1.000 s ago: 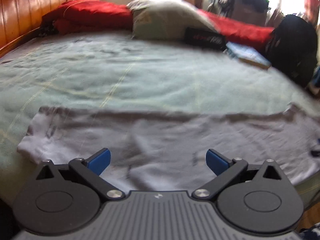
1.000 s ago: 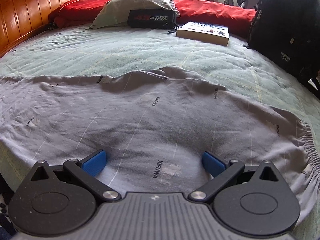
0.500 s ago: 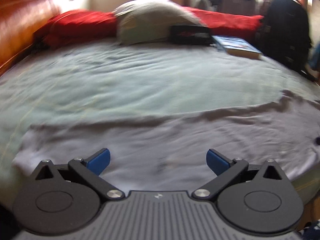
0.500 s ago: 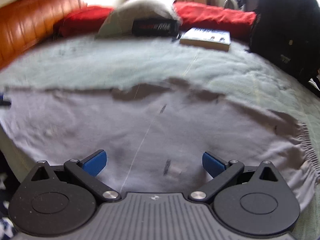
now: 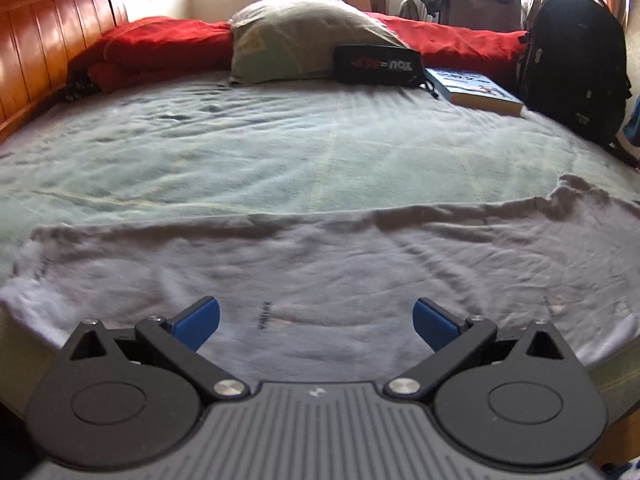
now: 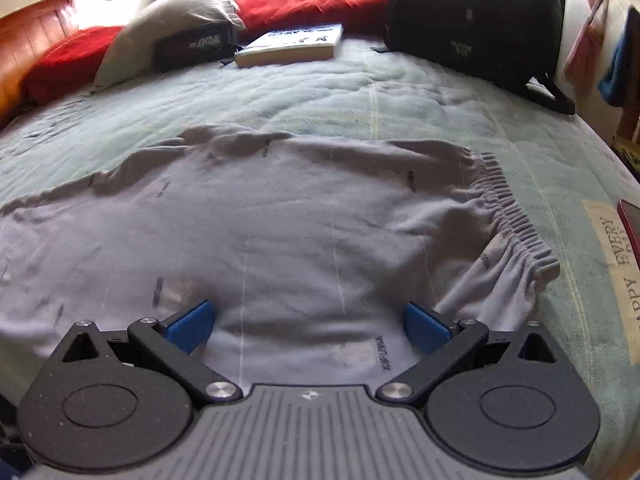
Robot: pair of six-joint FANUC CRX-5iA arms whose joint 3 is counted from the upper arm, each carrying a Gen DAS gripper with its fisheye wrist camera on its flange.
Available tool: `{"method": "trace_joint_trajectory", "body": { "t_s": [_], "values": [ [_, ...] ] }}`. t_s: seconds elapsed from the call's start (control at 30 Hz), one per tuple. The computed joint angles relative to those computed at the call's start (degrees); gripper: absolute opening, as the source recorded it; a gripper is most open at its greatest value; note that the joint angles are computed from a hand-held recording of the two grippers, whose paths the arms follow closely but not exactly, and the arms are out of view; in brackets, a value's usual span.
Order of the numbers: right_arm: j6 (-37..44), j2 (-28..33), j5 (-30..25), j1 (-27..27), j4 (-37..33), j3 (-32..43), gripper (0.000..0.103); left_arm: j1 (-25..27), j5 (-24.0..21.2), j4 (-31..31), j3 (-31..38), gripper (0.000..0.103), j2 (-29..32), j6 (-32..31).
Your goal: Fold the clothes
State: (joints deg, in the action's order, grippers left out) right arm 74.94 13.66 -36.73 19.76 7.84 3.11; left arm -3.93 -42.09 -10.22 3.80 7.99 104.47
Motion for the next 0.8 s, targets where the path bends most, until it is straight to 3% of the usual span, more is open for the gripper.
{"method": "trace_joint_trajectory", "body": {
  "t_s": [0.07, 0.17, 0.27, 0.33, 0.4, 0.5, 0.8],
  "values": [
    [-0.46, -0.52, -0.06, 0.82, 1.91, -0.87, 0.103, 0.25, -1.21, 0.90, 0.28, 0.102, 0.75, -0.35],
    [-0.31, -0.51, -1.56, 1.35, 0.63, 0.88, 0.103, 1.30, 1.50, 3.16, -2.16, 0.102, -1.15, -3.51],
    [4.03, -0.73, -1.77, 1.12, -5.85, 3.76, 0.103, 2.63, 5.46, 3.61, -4.81, 0.102, -3.61, -4.51],
    [8.34, -0.58, -2.14, 1.08, -10.73, 6.14, 0.103, 4.22, 5.55, 5.22, -5.36, 0.102, -3.46, -5.03],
    [12.19, 0.33, -3.72, 1.18, -14.87, 9.05, 0.103, 6.78, 3.50, 11.79, -6.09, 0.102, -2.28, -7.75],
    [16.87, 1.85, -7.25, 1.45, -20.18, 13.48, 0.103, 10.18, 8.55, 23.96, -12.50, 0.102, -4.45, -15.85],
    [25.24, 7.63, -16.75, 0.80, -33.85, 25.74, 0.103, 20.77, 11.78, 43.83, -23.89, 0.102, -12.59, -22.75]
  ]
}}
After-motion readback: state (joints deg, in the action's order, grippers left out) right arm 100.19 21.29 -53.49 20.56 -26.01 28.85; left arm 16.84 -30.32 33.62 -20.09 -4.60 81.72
